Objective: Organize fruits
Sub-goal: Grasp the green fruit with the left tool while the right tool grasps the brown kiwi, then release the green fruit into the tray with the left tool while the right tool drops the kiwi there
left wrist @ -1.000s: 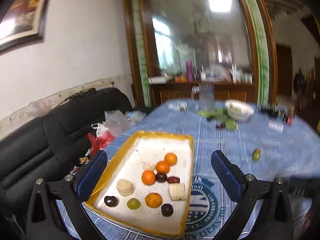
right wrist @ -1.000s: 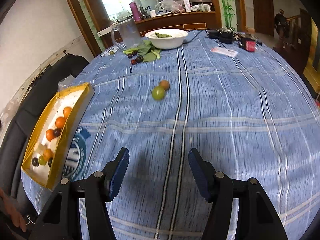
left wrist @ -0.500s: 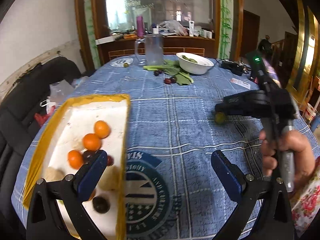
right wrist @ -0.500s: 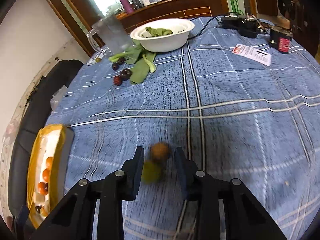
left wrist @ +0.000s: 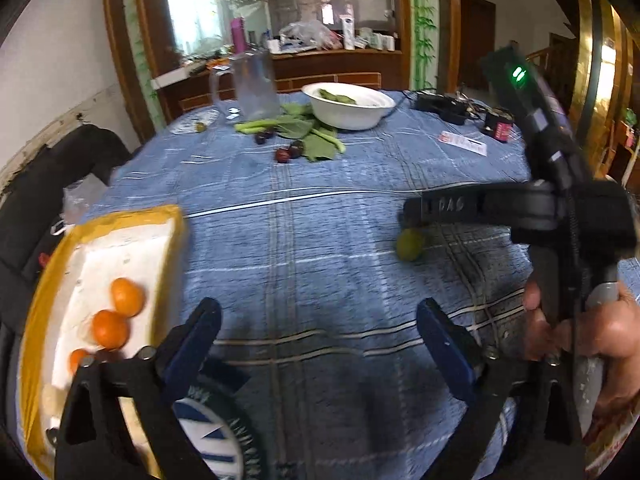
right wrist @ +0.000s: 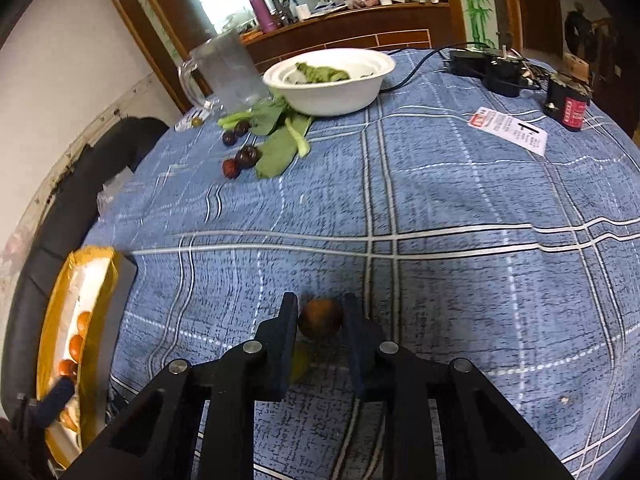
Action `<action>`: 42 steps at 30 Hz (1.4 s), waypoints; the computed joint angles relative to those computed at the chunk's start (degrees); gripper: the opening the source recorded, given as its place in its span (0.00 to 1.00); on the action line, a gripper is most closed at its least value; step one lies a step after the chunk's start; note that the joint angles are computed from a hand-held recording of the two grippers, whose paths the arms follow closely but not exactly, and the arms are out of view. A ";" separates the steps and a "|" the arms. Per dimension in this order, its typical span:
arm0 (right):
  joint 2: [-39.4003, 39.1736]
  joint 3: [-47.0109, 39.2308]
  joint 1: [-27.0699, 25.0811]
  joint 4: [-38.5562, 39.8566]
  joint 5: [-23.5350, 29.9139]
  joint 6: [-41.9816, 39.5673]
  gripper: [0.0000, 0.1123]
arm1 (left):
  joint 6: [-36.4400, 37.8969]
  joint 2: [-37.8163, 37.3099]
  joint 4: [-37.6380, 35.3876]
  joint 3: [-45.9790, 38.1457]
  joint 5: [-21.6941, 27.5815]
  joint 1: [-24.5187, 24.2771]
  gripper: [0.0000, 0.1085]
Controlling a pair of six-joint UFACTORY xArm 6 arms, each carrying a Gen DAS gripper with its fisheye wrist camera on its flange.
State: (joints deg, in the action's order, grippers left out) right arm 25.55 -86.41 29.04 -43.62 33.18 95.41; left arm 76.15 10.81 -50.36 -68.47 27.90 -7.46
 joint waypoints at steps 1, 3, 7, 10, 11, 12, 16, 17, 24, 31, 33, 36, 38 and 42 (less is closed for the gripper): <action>-1.15 1.44 -0.31 -1.01 -0.85 1.77 0.21 | -0.71 0.71 0.63 -0.83 1.01 -0.23 0.81; -3.52 4.67 -1.03 -2.94 -2.66 5.51 0.21 | -2.66 2.02 2.28 -2.36 2.69 -0.63 0.71; -6.06 8.27 -2.06 -4.44 -4.16 10.04 0.21 | -6.88 6.24 5.39 -7.52 8.03 -1.89 0.57; -6.45 8.68 -2.17 -4.39 -4.11 10.47 0.21 | -7.17 7.75 5.18 -8.94 7.86 -3.38 0.56; -6.40 8.58 -2.14 -4.24 -4.06 10.36 0.21 | -6.90 8.04 4.92 -9.28 8.11 -3.70 0.56; -6.30 8.41 -2.11 -4.17 -4.05 10.29 0.21 | -6.60 8.36 4.65 -9.62 8.29 -4.09 0.56; -6.03 8.05 -2.08 -3.62 -3.98 9.69 0.21 | -7.98 10.29 7.27 -11.13 8.20 -5.70 0.32; -5.94 7.91 -2.03 -3.48 -3.84 9.55 0.21 | -8.91 10.92 8.41 -11.76 8.95 -5.81 0.26; -5.44 7.03 -1.70 -4.64 -3.69 9.41 0.21 | -7.46 8.52 6.12 -9.58 8.30 -5.08 0.20; -3.96 4.21 -0.19 -8.63 -6.17 9.40 0.21 | -7.74 3.39 2.74 -8.83 15.06 3.28 0.20; -2.90 2.65 0.45 -8.92 -7.63 8.51 0.21 | -8.59 2.69 2.71 -9.39 16.41 6.42 0.20; -1.35 0.00 1.91 -8.28 -8.11 6.04 0.21 | -10.84 2.74 2.71 -11.25 17.90 11.90 0.20; -0.20 -2.06 2.97 -7.89 -7.69 4.46 0.22 | -11.88 3.04 3.20 -11.80 16.14 14.91 0.20; 4.80 -9.54 5.63 -2.70 -7.30 -2.28 0.22 | -15.23 6.06 5.11 -15.39 14.70 20.63 0.20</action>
